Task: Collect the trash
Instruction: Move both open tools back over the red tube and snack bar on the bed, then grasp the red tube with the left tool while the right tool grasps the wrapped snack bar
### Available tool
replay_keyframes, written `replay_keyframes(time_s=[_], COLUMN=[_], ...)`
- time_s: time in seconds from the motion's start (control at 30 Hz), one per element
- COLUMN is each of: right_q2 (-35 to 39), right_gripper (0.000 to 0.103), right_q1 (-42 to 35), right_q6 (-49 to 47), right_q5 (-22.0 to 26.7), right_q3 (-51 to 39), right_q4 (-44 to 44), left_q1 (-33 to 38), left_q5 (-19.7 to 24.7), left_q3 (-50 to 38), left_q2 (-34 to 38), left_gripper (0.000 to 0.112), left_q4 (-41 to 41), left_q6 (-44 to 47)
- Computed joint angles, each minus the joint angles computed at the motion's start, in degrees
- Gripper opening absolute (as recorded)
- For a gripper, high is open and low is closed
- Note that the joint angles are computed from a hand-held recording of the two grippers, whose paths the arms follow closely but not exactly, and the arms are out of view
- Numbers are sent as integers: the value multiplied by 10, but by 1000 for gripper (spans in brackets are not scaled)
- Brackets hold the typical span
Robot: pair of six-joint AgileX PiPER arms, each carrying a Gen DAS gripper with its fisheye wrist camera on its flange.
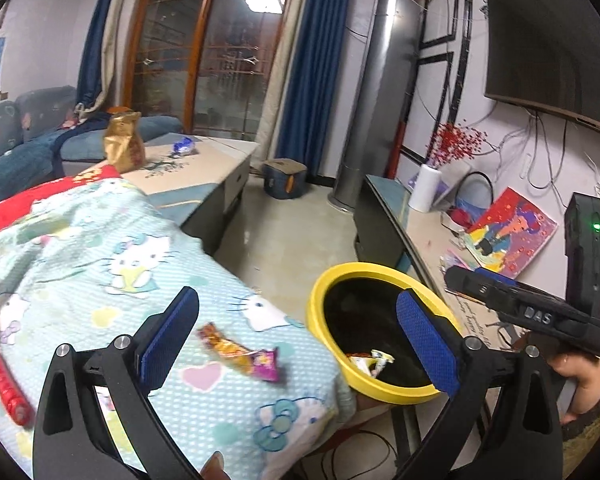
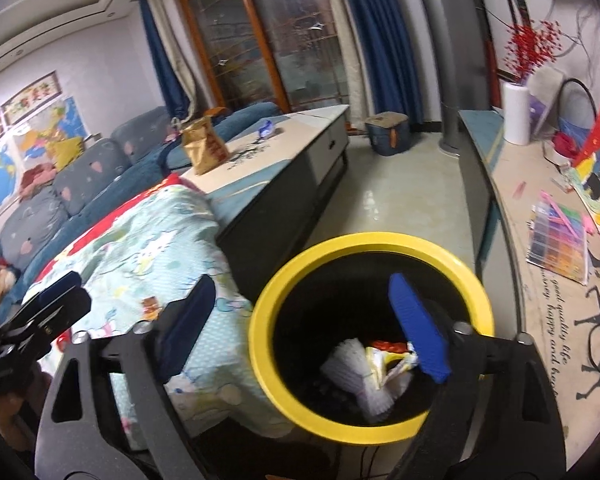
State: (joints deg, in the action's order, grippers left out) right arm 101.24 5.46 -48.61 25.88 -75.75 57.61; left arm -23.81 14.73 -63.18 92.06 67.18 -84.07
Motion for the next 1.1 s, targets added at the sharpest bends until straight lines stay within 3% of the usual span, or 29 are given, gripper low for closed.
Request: replay_keyframes(time_s=[0.27,0.6,1.1], right_q2=[1,18,147], right_gripper=[82,82,79], right_q1=[40,94,173], right_q6=[-1,23,147], right_q5=[20,55,112], right_q3=[-16,-53,-190], right_q4=[-18,-55,-197], left_q1=[21,71,189], left_q5=[31,41,47], left_q3=[49,96,176], left_q2=[-46,-94,-143], left_gripper=[96,96,96], left_q4=[87,119,57], left_q6=[-89,-135,-112])
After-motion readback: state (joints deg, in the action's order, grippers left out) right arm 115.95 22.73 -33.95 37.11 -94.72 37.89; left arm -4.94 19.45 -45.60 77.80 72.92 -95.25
